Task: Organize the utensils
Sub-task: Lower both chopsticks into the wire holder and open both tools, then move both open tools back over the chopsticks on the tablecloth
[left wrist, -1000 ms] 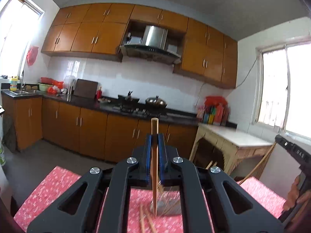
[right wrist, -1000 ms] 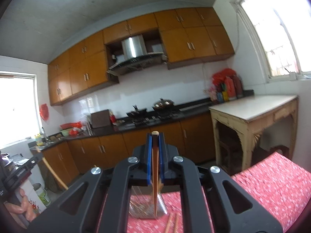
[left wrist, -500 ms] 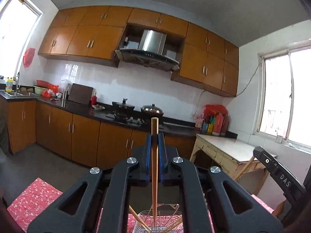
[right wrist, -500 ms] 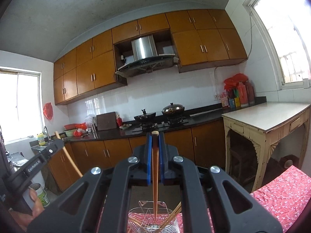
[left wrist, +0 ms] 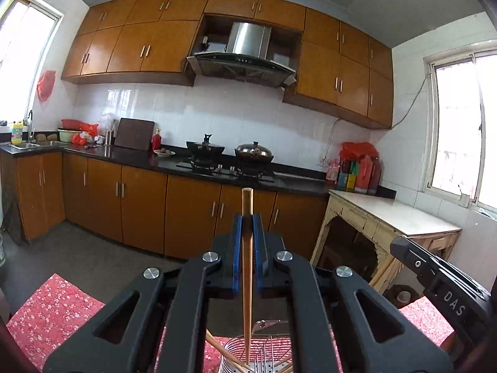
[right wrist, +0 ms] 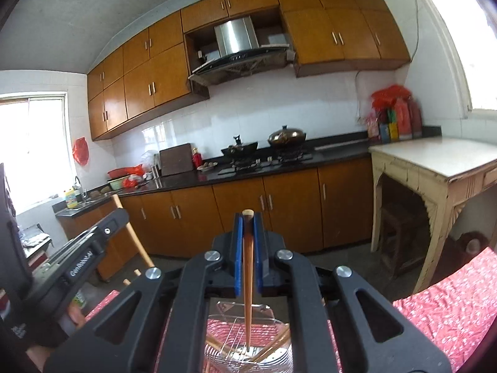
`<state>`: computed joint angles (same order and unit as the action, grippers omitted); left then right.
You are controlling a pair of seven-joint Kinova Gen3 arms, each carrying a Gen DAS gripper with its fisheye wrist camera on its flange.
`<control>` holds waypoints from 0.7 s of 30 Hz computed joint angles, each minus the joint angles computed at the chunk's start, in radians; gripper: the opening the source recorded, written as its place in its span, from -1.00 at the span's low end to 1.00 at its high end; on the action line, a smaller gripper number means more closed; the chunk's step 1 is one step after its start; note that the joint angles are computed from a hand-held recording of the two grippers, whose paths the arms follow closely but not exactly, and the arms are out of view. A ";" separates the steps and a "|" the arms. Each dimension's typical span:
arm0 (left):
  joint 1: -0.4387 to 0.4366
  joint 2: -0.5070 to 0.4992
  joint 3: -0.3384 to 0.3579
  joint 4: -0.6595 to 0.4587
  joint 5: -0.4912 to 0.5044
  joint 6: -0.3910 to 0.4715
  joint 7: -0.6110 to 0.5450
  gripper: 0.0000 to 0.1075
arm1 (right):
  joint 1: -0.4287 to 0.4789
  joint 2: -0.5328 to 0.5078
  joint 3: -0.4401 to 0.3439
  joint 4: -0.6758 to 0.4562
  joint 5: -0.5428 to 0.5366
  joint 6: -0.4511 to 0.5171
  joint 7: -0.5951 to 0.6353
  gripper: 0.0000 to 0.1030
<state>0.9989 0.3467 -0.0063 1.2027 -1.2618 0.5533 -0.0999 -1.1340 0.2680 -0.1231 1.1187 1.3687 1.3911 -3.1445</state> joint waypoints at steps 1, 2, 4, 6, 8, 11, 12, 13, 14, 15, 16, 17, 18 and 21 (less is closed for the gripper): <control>-0.004 0.001 0.005 -0.002 0.010 0.000 -0.012 -0.87 | 0.009 -0.003 -0.001 0.003 -0.013 -0.012 -0.001 -0.85; -0.009 0.005 0.010 -0.009 0.025 0.001 -0.028 -0.87 | 0.013 -0.003 -0.002 0.005 -0.020 -0.016 -0.003 -0.85; -0.022 0.015 0.026 -0.032 0.078 0.008 -0.092 -0.87 | 0.029 0.000 -0.001 0.001 -0.049 -0.023 -0.002 -0.85; -0.023 0.027 0.025 -0.058 0.131 0.023 -0.148 -0.86 | 0.043 0.014 0.002 -0.023 -0.090 -0.017 0.031 -0.81; -0.019 0.021 0.012 -0.055 0.156 0.019 -0.170 -0.85 | 0.033 0.031 0.015 -0.043 -0.104 0.015 0.052 -0.62; -0.004 0.000 -0.010 -0.038 0.155 0.031 -0.165 -0.59 | -0.002 0.035 0.032 -0.032 -0.076 0.060 0.039 -0.35; 0.007 -0.009 -0.020 -0.029 0.139 0.044 -0.147 -0.47 | -0.010 0.034 0.033 -0.031 -0.071 0.072 0.040 -0.35; 0.016 -0.019 -0.027 -0.016 0.114 0.052 -0.122 -0.29 | -0.017 0.030 0.032 -0.024 -0.064 0.082 0.037 -0.35; 0.017 -0.024 -0.025 -0.007 0.097 0.058 -0.107 -0.27 | -0.029 0.027 0.031 -0.019 -0.054 0.103 0.033 -0.34; 0.018 -0.041 -0.021 0.013 0.078 0.067 -0.093 -0.27 | -0.037 0.022 0.028 -0.013 -0.047 0.119 0.030 -0.34; 0.012 -0.051 -0.011 0.027 0.070 0.071 -0.087 -0.27 | -0.048 0.018 0.023 -0.006 -0.039 0.140 0.023 -0.34; 0.005 -0.062 0.002 0.039 0.066 0.079 -0.088 -0.26 | -0.056 0.015 0.017 0.000 -0.034 0.159 0.016 -0.34; 0.002 -0.078 0.012 0.059 0.057 0.095 -0.083 -0.26 | -0.063 0.007 0.010 0.012 -0.032 0.174 0.006 -0.34; -0.017 -0.117 0.050 0.112 0.051 0.125 -0.080 -0.23 | -0.088 -0.002 -0.014 0.040 -0.032 0.234 -0.020 -0.34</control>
